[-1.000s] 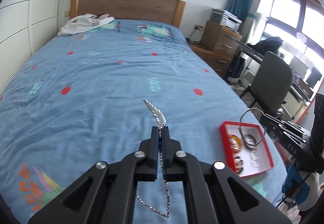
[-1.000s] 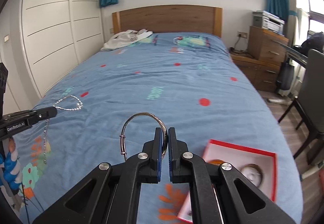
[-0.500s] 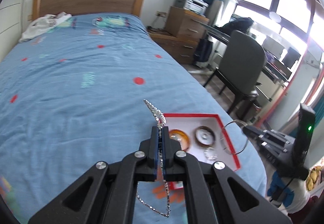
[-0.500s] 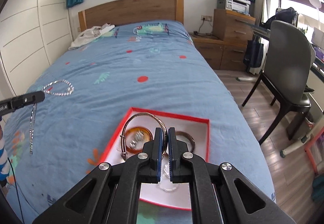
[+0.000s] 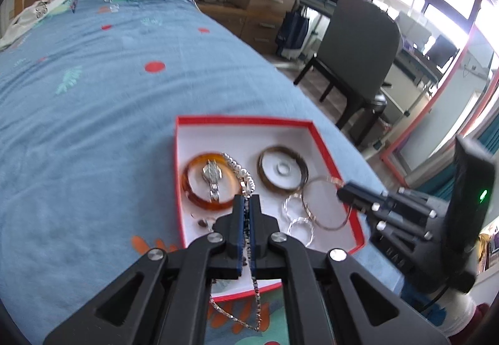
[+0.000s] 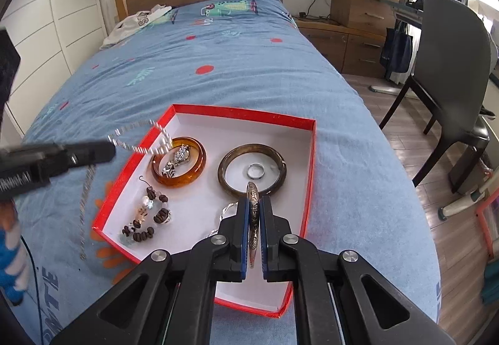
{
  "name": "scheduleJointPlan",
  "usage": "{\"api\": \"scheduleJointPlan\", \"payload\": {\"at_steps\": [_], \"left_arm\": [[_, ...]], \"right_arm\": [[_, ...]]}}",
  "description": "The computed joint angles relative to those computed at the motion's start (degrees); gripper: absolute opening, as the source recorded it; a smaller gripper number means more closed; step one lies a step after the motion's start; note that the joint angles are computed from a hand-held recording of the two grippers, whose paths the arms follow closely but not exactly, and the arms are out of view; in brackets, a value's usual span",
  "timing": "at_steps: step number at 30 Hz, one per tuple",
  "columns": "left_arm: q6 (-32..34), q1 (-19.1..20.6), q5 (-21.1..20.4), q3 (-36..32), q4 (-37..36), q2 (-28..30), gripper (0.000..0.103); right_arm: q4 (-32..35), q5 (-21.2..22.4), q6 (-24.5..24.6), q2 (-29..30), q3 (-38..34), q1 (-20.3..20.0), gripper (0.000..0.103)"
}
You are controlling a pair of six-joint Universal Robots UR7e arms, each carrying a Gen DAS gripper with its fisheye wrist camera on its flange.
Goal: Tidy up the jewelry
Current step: 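Lift and carry the necklace and bangle with both tools over the red box, then lower the necklace into the box while the right tool drops the bangle onto the earrings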
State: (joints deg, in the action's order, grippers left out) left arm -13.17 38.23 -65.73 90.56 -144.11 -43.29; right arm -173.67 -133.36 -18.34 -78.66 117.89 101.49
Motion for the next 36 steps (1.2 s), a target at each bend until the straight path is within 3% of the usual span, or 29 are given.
{"api": "scheduleJointPlan", "payload": {"at_steps": [13, 29, 36], "left_arm": [[-0.99, 1.10, 1.02, -1.79, 3.67, 3.07, 0.002], [-1.16, 2.22, 3.88, -8.78, 6.36, 8.25, 0.003], [-0.50, 2.14, 4.57, -7.71, 6.26, 8.71, 0.003]], "right_arm": [[0.28, 2.14, -0.81, 0.98, -1.72, -1.15, 0.007], [5.85, 2.89, 2.43, 2.01, -3.26, -4.76, 0.007], [6.89, 2.06, 1.25, 2.99, -3.05, -4.68, 0.007]]}}
